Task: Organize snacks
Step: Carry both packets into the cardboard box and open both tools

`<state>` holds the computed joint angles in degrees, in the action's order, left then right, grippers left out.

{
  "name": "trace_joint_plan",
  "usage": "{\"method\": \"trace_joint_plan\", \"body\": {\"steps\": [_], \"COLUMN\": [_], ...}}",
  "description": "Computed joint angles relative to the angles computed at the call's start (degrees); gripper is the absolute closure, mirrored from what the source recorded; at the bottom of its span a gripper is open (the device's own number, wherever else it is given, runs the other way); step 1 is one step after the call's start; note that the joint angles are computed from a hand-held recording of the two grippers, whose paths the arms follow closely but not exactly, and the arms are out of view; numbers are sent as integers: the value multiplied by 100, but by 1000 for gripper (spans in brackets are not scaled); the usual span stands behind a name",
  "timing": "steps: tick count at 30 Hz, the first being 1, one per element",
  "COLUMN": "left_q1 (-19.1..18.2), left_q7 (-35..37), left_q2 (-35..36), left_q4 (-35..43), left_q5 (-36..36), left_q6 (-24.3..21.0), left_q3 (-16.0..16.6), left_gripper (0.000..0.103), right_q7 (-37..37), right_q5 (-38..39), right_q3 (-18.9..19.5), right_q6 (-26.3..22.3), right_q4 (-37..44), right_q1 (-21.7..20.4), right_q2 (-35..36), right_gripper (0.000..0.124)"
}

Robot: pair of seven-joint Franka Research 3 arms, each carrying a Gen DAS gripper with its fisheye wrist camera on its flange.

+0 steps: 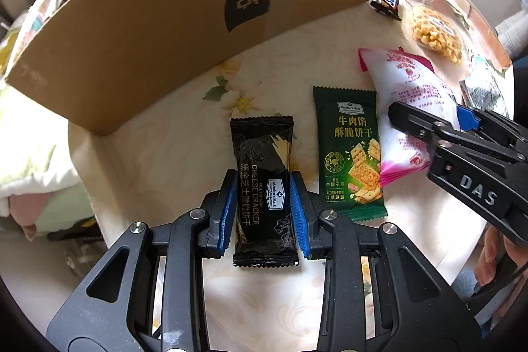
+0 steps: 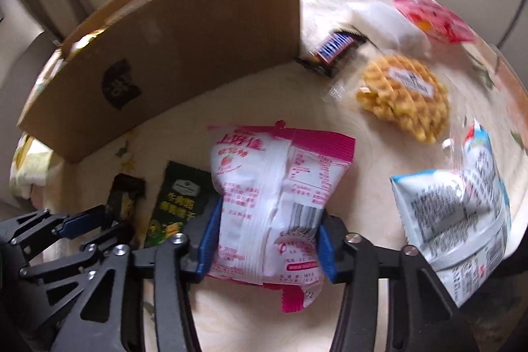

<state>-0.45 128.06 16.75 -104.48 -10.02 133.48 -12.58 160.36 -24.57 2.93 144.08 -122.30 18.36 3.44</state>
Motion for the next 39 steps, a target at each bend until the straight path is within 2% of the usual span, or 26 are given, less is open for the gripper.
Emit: {"method": "trace_joint_plan", "body": {"steps": [3,8,13,21,25,29,32,36,39], "left_q1": [31,0,-129,-556,-701,-795,-819,-804,-792], "left_q7": [-140,-570,-1162,-2838,-3601,-4202,-4427,-4627,-4547], "left_q2": [-137,-483,-962,-1535,-1634,-1511,-1138,-444,232], "left_q4": [-136,-414,-716,-954,-836,-437,153,1125,2080], "left_q5": [-121,-221,-294,223,499,801,914,1073,1186], "left_q6": [86,278,458,860,1015,1079,901,580,173], "left_q3": [19,83,140,182,180,167,161,146,114], "left_gripper": [75,75,75,75,75,75,75,75,75], "right_q7": [-441,-1331,-2523,-4763,-5904,-6859,-7394,-7760,-7727], "right_q5": [56,576,1193,2331,2977,3453,3851,4234,4241], "right_q3": [10,3,5,-111,-248,-349,-411,-417,-380], "right_q6": [224,649,909,932,939,726,481,207,121], "right_q4": [-38,-305,-650,-731,-591,-223,221,792,1148], "right_q1": [-29,-179,-387,-658,-738,-837,-899,-1002,-1069], "right_q2": [-60,-329,-811,-1363,-1450,-1403,-1171,-758,-457], "right_gripper": [81,81,82,82,82,81,81,81,81]}}
